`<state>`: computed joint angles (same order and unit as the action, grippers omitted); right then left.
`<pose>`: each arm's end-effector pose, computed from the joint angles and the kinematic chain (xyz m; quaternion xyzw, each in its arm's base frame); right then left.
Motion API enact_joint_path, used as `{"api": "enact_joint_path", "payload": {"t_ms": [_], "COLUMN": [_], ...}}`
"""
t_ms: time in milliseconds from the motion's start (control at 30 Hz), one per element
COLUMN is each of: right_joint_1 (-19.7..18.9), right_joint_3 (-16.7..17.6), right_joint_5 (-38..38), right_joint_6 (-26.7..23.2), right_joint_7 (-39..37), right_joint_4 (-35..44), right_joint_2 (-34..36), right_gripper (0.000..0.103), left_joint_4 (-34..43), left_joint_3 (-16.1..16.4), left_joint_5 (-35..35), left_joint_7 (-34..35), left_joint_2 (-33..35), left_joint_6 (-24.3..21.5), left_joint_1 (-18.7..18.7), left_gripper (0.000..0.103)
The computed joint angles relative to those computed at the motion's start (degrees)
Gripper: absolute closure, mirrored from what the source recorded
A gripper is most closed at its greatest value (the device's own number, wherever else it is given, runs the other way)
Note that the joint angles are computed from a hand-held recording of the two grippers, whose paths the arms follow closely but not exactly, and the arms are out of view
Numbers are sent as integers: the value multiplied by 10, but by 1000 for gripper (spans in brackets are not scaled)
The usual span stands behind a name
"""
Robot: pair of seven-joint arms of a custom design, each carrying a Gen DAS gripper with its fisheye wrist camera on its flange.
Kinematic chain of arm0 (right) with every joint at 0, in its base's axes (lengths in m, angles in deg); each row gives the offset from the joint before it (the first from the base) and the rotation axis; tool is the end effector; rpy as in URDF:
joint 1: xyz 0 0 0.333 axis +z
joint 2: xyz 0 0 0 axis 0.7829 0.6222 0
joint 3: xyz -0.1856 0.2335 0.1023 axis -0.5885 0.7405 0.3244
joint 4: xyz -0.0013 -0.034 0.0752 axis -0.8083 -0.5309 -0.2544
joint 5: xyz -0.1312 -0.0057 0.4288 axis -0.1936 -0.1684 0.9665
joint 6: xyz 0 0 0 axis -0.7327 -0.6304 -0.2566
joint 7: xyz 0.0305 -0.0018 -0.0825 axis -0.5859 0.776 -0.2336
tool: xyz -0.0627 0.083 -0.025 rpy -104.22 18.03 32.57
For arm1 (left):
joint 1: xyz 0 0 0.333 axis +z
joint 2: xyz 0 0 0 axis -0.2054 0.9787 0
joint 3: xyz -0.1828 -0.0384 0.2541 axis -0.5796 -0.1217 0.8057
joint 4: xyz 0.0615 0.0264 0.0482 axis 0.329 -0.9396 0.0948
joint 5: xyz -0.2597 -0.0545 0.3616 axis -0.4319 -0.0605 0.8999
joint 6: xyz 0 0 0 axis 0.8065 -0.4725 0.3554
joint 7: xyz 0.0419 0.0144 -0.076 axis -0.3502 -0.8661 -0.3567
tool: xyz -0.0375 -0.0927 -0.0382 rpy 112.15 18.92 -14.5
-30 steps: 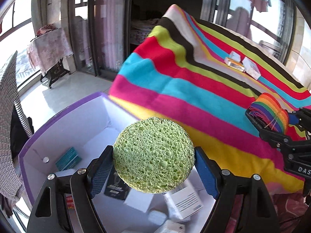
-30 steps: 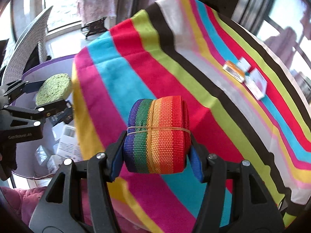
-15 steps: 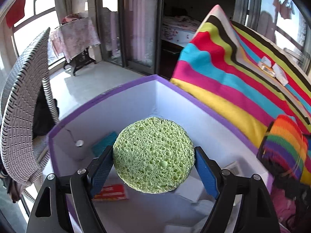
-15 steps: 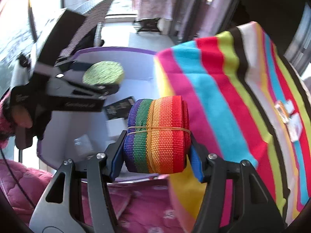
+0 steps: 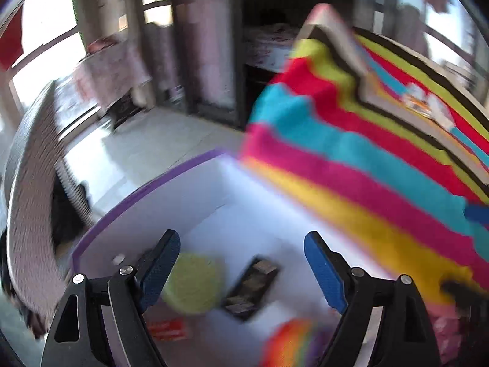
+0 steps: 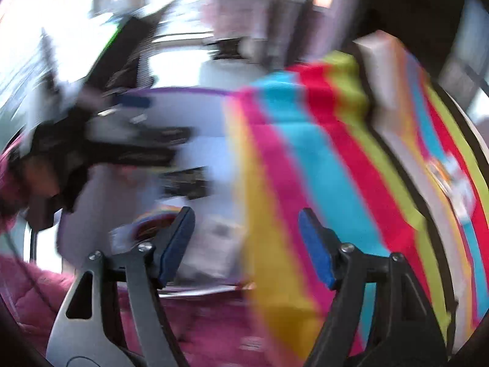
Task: Organize objects
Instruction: 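Open both tools to drop the sponge and strap roll into the bin, then return both tools over the table and grasp a large white box with the right tool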
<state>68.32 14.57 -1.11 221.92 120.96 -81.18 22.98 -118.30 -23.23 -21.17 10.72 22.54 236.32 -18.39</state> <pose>0.3890 0.1080 0.5427 -0.8395 0.4165 -0.2310 0.2616 0.5322 -0.2177 0.5090 -0.6340 0.6900 -0.2446 0.2492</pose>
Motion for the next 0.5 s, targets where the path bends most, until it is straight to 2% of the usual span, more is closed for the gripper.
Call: {"api": "enact_joint_path", "payload": {"t_ms": [133, 233, 333, 433, 500], "right_joint_1": [-108, -170, -204, -217, -217], "right_joint_3": [-2, -15, -38, -62, -73], "right_joint_5": [-26, -42, -44, -23, -1], "right_joint_6": [20, 26, 41, 51, 53], "right_joint_7": [87, 150, 189, 222, 236], "right_joint_4": [28, 67, 114, 192, 261], "right_joint_2": [43, 94, 152, 244, 316], "right_gripper": [24, 21, 20, 19, 19], "left_joint_4": [84, 183, 296, 424, 488], "left_joint_3": [1, -9, -6, 4, 17], "left_joint_5": [-75, -109, -71, -73, -66], "left_joint_7": [93, 140, 124, 109, 100], "left_joint_2": [75, 161, 258, 356, 397], "left_joint_6": [13, 4, -3, -49, -88], "left_joint_1": [-48, -77, -112, -144, -165], "left_gripper": [16, 16, 16, 16, 16]}}
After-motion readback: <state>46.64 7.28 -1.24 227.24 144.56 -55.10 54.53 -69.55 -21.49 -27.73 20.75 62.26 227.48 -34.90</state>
